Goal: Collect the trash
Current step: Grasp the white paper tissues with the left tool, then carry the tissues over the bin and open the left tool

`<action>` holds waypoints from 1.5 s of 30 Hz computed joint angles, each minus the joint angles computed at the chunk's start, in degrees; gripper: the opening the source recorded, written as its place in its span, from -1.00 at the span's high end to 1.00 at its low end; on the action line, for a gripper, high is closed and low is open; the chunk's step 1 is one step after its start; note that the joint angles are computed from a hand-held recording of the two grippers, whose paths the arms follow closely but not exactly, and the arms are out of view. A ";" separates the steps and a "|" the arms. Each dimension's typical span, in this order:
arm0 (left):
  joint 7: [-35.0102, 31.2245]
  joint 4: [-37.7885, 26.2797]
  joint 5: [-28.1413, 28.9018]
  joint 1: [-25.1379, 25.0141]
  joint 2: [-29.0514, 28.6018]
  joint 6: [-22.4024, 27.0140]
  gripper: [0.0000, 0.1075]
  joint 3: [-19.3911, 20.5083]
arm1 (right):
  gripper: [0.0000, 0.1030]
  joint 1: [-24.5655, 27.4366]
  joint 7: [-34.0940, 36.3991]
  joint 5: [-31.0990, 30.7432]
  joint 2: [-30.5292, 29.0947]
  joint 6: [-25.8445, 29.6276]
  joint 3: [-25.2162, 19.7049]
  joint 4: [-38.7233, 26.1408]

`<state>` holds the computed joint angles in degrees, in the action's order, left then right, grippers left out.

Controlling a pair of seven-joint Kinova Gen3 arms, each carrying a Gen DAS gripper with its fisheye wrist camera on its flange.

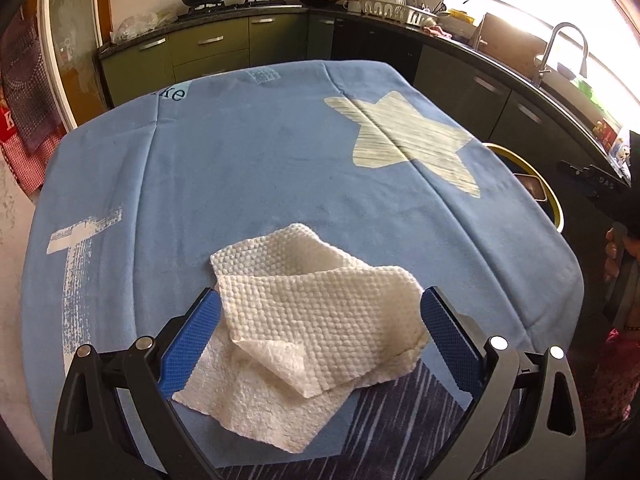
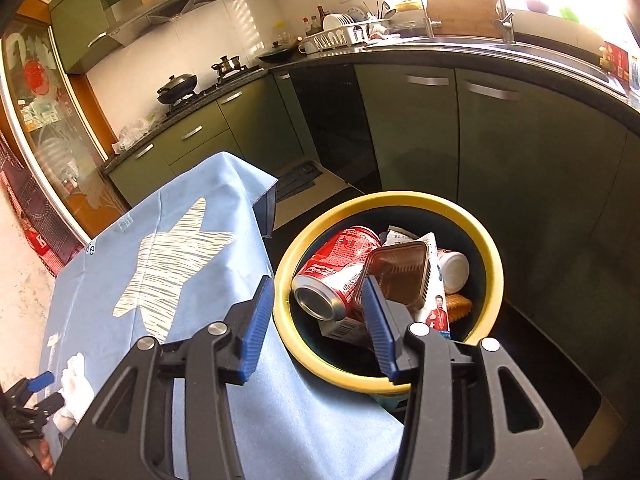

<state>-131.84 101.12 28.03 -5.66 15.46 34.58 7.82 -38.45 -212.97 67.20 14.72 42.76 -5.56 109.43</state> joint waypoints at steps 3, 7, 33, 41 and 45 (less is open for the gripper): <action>2.28 -1.38 -2.27 0.90 1.62 1.16 -0.83 -0.84 | 0.11 0.10 -0.21 -0.03 -0.03 -0.36 0.02 0.18; 3.63 -3.01 -3.89 0.95 3.42 2.83 -0.83 -0.86 | 0.08 0.33 -0.61 0.32 0.10 -1.44 0.07 0.53; -9.39 0.24 6.43 -3.03 -3.95 3.77 0.78 3.18 | 0.03 -0.20 -3.53 2.76 -1.55 0.23 -0.91 2.42; -16.15 -9.56 10.89 3.41 -4.97 15.17 0.78 3.09 | 0.03 -0.63 -1.89 0.92 -3.92 6.26 -2.92 4.06; -12.99 -17.47 7.34 10.74 -0.01 16.88 0.77 4.23 | 0.02 -0.86 -3.42 -0.74 -6.40 9.73 -4.42 7.18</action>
